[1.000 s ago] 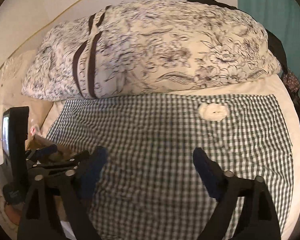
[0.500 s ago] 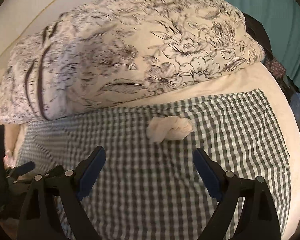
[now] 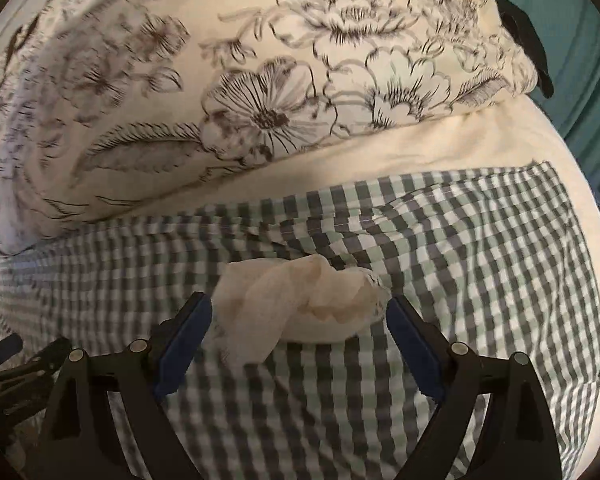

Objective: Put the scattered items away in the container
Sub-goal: 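Reach the right gripper to the crumpled white lace cloth and grasp it, then carry the white cloth over the box and open the right gripper inside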

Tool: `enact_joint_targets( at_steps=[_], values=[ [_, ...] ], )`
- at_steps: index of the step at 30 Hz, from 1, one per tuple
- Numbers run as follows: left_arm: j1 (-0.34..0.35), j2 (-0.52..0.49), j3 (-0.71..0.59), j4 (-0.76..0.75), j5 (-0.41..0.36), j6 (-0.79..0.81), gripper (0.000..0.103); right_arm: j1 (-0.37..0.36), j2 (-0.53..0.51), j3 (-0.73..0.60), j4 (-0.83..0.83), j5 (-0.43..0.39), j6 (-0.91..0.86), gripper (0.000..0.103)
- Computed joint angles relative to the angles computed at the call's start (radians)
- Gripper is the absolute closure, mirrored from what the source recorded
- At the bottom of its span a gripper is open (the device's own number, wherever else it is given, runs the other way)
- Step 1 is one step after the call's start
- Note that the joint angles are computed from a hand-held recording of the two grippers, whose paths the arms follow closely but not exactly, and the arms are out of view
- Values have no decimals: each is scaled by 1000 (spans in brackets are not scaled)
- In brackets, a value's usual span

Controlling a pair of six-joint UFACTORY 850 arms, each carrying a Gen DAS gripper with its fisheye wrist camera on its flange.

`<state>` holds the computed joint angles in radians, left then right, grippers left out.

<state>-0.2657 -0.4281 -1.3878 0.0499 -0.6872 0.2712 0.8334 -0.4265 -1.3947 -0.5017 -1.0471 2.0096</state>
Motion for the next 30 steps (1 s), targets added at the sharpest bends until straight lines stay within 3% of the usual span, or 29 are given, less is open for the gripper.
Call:
enact_joint_targets(
  at_steps=[1, 2, 3, 5, 14, 20, 23, 27, 30],
  values=[
    [-1, -3, 0, 6, 2, -6, 3, -5, -4, 3, 9, 7, -13, 14],
    [-2, -5, 0, 10, 2, -9, 3, -10, -10, 4, 20, 9, -29, 21],
    [-2, -6, 0, 12, -1, -11, 3, -14, -14, 6, 37, 15, -51, 48],
    [1, 0, 7, 11, -1, -8, 3, -20, -10, 23, 73, 51, -85, 74],
    [17, 120, 70, -85, -4, 84, 3, 80, 82, 38, -19, -15, 61, 80],
    [44, 245, 101, -167, -52, 183, 3, 178, 116, -48, -85, -141, 117, 80],
    [72, 311, 108, -193, -88, 232, 3, 229, 76, -169, -128, -206, 105, 80],
    [190, 384, 98, -274, -169, 370, 3, 281, -11, -369, -157, -252, 6, 80],
    [289, 422, 85, -311, -202, 454, 3, 323, -156, -632, -171, -314, -110, 79]
  ],
)
